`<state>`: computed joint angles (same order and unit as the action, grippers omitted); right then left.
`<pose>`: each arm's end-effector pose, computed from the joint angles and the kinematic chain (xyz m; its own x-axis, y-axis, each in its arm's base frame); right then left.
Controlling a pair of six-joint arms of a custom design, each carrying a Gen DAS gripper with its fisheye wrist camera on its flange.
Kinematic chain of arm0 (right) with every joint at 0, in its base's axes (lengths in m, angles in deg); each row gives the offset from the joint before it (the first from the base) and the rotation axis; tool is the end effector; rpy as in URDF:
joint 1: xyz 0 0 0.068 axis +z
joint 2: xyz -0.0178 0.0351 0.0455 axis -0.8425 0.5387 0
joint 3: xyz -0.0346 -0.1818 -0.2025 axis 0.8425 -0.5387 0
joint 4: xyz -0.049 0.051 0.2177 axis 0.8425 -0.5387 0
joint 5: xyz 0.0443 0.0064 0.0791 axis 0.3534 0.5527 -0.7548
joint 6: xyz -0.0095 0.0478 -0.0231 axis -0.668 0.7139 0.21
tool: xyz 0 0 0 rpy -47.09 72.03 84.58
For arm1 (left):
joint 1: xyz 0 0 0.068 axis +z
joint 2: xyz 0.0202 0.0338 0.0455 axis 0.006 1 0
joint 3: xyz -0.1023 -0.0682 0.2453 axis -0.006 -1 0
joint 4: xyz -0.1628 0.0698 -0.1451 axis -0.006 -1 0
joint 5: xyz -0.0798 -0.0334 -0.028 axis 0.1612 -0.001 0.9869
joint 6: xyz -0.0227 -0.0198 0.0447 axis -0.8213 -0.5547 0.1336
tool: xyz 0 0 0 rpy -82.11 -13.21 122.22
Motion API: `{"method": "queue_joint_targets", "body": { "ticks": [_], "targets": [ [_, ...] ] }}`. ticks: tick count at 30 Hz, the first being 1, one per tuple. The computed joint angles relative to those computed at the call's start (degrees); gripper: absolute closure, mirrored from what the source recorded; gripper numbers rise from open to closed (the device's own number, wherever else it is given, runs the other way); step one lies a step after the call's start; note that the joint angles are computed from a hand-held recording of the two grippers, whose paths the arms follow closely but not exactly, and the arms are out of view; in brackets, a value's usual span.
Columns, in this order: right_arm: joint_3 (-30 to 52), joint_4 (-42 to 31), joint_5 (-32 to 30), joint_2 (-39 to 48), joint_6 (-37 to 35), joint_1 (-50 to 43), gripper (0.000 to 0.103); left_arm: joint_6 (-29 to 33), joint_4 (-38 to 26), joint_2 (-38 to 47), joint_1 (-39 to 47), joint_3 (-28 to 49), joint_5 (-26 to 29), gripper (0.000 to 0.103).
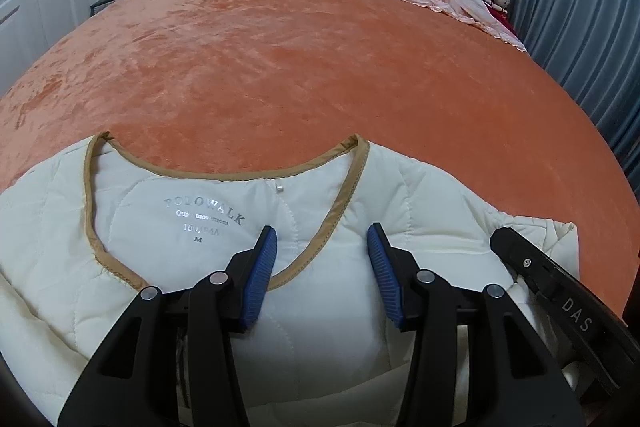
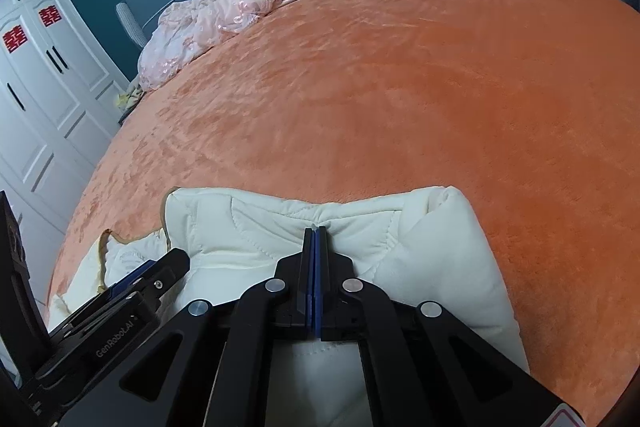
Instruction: Fold large clothes
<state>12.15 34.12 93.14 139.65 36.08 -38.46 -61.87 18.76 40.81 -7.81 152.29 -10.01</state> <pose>0.2386 0.0679 0.1486 -0.4265 0.7218 -0.5451 0.6221 0.6716 0.4025 0.3472 -0.0643 0.1756 -0.6822 0.4137 -0.6029 0.6071 0.7800 -0.1518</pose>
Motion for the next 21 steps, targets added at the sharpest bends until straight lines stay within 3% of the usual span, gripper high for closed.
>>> {"method": "queue_joint_targets", "body": {
  "ticks": [2, 4, 6, 9, 11, 13, 14, 16, 18, 21],
  "targets": [
    [2.2, -7.4, 0.9, -2.8, 2.5, -0.4, 0.103, 1.0, -3.4, -2.4, 3.1, 2.1, 2.0, 0.058],
    [9.3, -22.5, 10.5, -6.3, 7.6, 4.1, 0.088, 5.1, -7.7, -3.6, 7.0, 6.4, 4.5, 0.058],
    [14.8, -27.0, 13.5, -7.5, 5.8, 7.4, 0.088, 9.2, -13.0, -1.6, 9.9, 13.5, 3.9, 0.058],
    [26.6, -27.9, 7.0, 2.1, -4.3, 8.7, 0.089, 12.4, -19.0, 5.7, 11.5, 24.7, -1.2, 0.062],
    [32.2, -25.7, 0.2, 10.3, -7.7, 8.2, 0.094, 12.3, -20.2, 10.0, 11.3, 28.6, -5.6, 0.078],
    [37.1, -24.4, -3.1, 17.7, -10.5, 8.5, 0.096, 11.6, -23.0, 14.3, 12.2, 32.1, -5.4, 0.079],
    [39.2, -24.1, -4.3, 20.8, -12.0, 8.7, 0.096, 11.7, -23.0, 15.3, 12.7, 32.2, -4.7, 0.079],
    [43.1, -25.5, -5.4, 26.5, -13.6, 9.0, 0.099, 13.1, -15.4, 13.5, 13.3, 25.3, -4.1, 0.079],
    [41.1, -22.3, -4.2, 26.7, -12.7, 9.4, 0.103, 13.2, -8.5, 11.7, 13.2, 19.4, -3.9, 0.079],
    [36.2, -16.0, -5.3, 25.5, -10.9, 8.6, 0.103, 12.3, -5.5, 12.2, 13.5, 18.2, -3.1, 0.079]
  ]
}}
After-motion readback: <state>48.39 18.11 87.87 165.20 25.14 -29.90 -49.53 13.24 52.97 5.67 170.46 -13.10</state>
